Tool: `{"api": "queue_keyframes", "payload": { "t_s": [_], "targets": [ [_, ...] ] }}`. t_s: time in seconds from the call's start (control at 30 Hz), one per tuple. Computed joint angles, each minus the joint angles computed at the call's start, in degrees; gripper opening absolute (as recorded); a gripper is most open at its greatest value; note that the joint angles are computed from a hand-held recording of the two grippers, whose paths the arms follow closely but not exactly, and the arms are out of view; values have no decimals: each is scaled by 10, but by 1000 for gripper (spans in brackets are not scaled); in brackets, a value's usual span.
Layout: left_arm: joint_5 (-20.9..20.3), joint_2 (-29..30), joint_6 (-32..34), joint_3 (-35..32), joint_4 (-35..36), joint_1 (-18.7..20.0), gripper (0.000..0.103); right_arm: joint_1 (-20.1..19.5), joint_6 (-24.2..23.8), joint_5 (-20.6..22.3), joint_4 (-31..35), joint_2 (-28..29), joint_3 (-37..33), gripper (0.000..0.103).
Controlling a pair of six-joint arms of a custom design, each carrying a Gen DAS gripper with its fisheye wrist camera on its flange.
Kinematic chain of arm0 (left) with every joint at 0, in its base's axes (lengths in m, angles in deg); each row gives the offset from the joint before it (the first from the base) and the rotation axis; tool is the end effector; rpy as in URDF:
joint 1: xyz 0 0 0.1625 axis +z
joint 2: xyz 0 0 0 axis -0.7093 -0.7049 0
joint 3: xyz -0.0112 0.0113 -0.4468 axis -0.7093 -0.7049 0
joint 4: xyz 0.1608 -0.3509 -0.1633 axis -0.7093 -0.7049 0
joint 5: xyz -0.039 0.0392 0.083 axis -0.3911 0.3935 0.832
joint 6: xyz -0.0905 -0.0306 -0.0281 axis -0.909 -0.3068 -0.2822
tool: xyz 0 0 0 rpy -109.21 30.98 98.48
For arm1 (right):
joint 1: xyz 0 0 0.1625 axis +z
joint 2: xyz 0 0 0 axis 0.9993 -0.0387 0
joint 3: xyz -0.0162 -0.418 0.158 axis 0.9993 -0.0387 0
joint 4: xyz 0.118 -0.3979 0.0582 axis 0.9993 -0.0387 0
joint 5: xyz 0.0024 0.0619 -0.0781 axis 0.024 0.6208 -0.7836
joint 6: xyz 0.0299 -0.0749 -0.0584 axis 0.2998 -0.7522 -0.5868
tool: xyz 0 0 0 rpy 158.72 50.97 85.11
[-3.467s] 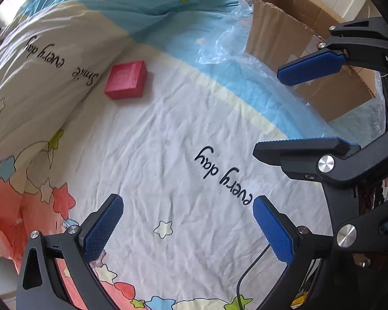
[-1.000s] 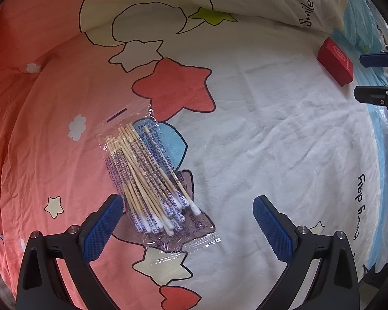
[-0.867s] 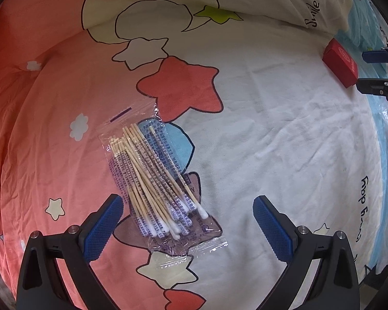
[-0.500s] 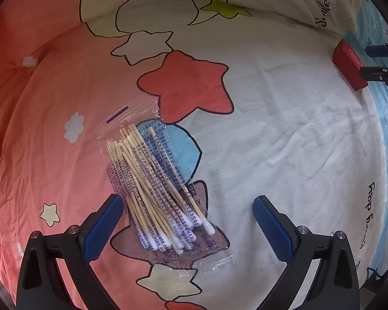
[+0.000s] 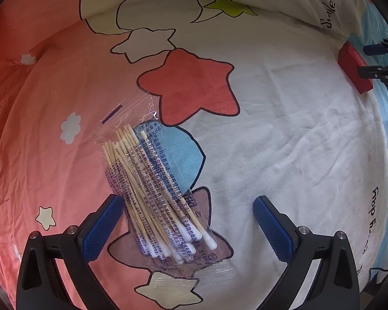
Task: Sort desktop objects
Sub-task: 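Grasp the cotton swab bag with the left tool while the right tool grasps the red box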
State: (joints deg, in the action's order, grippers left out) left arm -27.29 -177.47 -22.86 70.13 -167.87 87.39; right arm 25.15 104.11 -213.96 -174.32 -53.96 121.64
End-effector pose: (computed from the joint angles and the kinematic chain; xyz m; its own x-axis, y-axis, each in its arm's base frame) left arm -0.1082 -0.3497 0.1908 -0.5829 0.5436 -0.6039 0.4787 0.8303 0.2853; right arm 0.2020 -0.3400 0.1598 -0.5191 -0.2533 0.8163 -0.2283 0.9615 0.1532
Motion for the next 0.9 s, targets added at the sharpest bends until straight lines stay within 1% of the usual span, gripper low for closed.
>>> {"api": "queue_keyframes", "payload": {
  "t_s": [0.17, 0.3, 0.43, 0.63, 0.7, 0.73, 0.77, 0.8, 0.83, 0.87, 0.9],
  "targets": [
    [0, 5, 7, 0, -10, 4, 103, -18, -24, 18, -22, -15, 12, 79],
    [0, 12, 17, 2, -23, 4, 103, -32, -53, 38, -57, -23, 29, 79],
    [4, 15, 17, 4, -29, 3, 103, -45, -59, 38, -83, -21, 40, 79],
    [8, 17, 19, 8, -41, 4, 103, -41, -78, 31, -108, -9, 49, 78],
    [8, 15, 29, 11, -48, 3, 101, -46, -77, 36, -115, -12, 51, 77],
    [6, 15, 33, 12, -51, 2, 97, -49, -76, 40, -117, -14, 51, 76],
    [5, 14, 38, 13, -55, 0, 92, -51, -74, 48, -114, -18, 51, 71],
    [3, 14, 41, 13, -56, -1, 90, -52, -72, 52, -111, -20, 51, 67],
    [1, 16, 40, 11, -55, -1, 85, -52, -71, 54, -109, -21, 51, 67],
    [-1, 17, 40, 9, -56, -2, 77, -52, -69, 56, -107, -23, 50, 67],
    [-2, 18, 38, 8, -57, -2, 74, -51, -68, 56, -106, -24, 51, 67]
  ]
}}
